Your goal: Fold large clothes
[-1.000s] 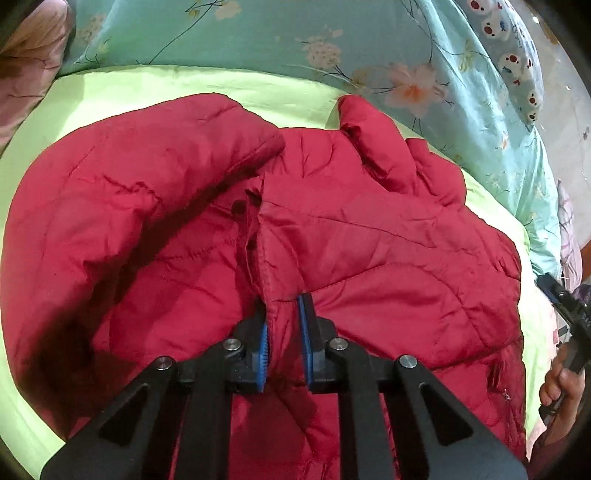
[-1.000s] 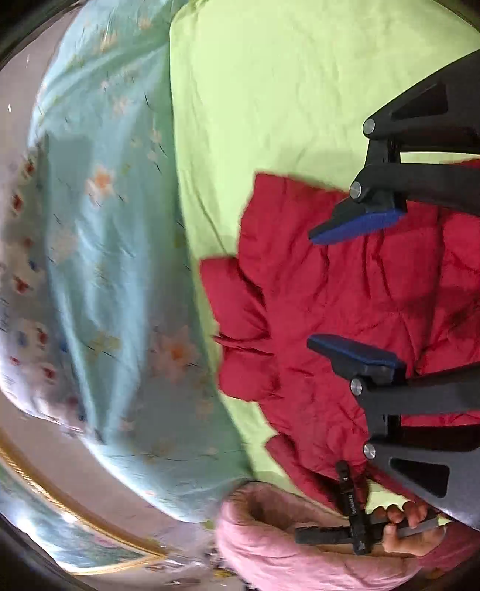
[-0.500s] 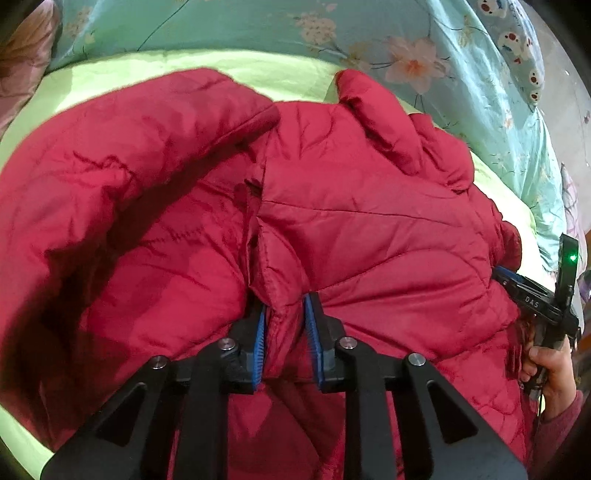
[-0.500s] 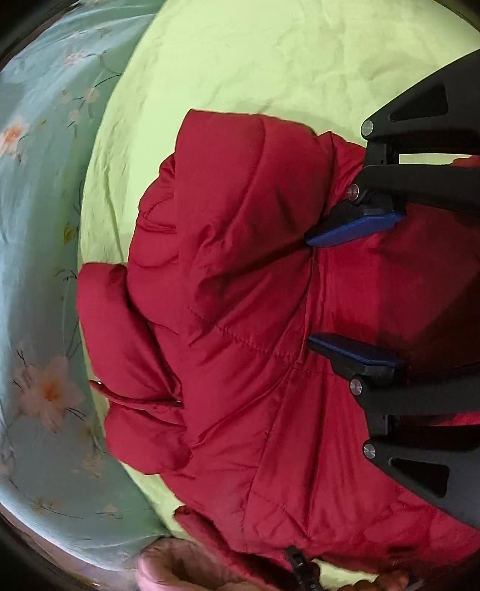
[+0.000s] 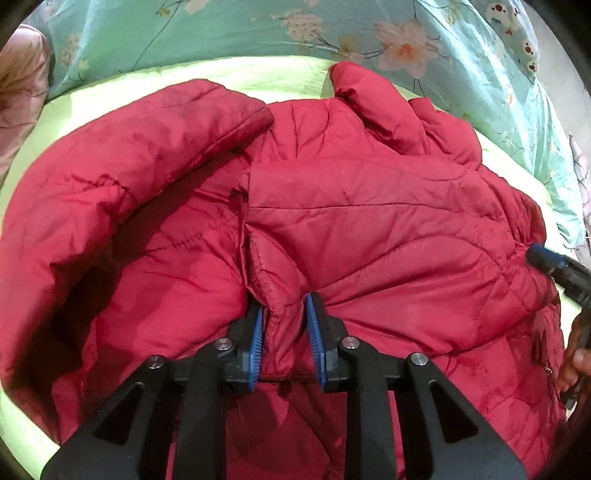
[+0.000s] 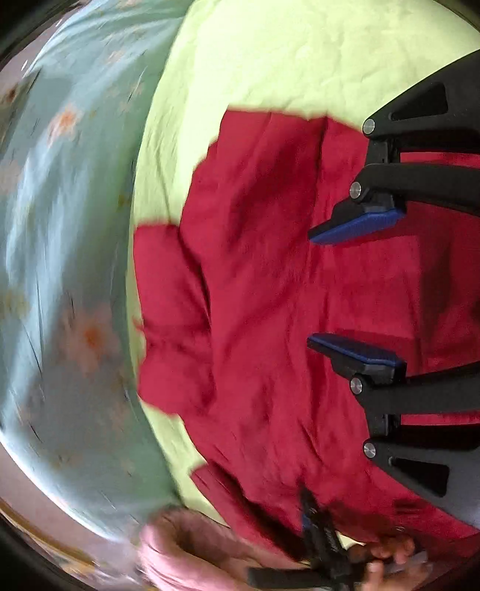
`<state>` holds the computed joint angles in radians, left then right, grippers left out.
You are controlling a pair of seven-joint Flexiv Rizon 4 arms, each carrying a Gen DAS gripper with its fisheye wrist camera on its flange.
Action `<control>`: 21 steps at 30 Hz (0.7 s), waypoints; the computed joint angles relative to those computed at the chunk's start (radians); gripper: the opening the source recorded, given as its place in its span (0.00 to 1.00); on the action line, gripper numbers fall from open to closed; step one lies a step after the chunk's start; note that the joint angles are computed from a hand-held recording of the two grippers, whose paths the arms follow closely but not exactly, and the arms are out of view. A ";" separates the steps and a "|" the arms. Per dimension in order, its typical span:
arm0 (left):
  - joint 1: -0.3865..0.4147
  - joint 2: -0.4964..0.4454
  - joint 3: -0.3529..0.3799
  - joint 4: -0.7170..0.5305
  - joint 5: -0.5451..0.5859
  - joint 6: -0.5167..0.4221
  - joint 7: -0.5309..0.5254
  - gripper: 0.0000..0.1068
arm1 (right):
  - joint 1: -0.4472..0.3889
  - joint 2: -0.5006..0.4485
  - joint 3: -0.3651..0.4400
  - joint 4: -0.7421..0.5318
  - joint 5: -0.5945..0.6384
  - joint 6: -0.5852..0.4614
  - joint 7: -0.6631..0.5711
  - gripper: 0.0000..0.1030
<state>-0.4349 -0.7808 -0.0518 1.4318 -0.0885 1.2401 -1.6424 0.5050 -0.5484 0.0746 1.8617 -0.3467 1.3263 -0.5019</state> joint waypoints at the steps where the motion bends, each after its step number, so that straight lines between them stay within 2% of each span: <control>1: 0.001 0.005 0.001 0.008 0.002 0.005 0.000 0.23 | -0.013 -0.014 0.027 -0.021 0.007 -0.021 -0.029 0.50; 3: 0.019 0.024 -0.025 0.041 -0.005 0.021 0.024 0.27 | -0.047 -0.067 0.100 -0.092 0.047 -0.125 -0.110 0.50; 4: 0.020 0.035 -0.026 0.053 -0.005 0.020 0.032 0.29 | -0.048 -0.082 0.109 -0.103 0.064 -0.137 -0.126 0.51; 8: 0.002 0.104 0.003 0.123 0.017 0.026 0.020 0.29 | -0.033 -0.088 0.090 -0.093 0.090 -0.117 -0.134 0.51; 12: -0.019 0.177 0.046 0.199 0.054 0.105 -0.034 0.40 | -0.034 -0.039 0.083 -0.041 0.131 -0.051 -0.107 0.51; 14: -0.024 0.203 0.066 0.212 0.065 0.135 -0.061 0.42 | -0.032 -0.007 0.076 -0.008 0.137 -0.005 -0.092 0.51; 17: -0.050 0.204 0.120 0.182 0.095 0.151 -0.111 0.54 | -0.016 0.056 0.060 0.058 0.133 0.075 -0.060 0.51; 19: -0.086 0.178 0.185 0.120 0.133 0.128 -0.163 0.68 | -0.019 0.074 0.071 0.067 0.139 0.105 -0.051 0.51; 21: -0.101 0.133 0.222 0.027 0.169 0.063 -0.188 0.69 | -0.033 0.101 0.098 0.100 0.164 0.161 -0.047 0.52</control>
<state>-0.5362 -0.6473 0.1701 1.4590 0.0806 1.3027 -1.8306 0.4723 -0.4470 0.1727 1.9618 -0.1823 1.4876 -0.5491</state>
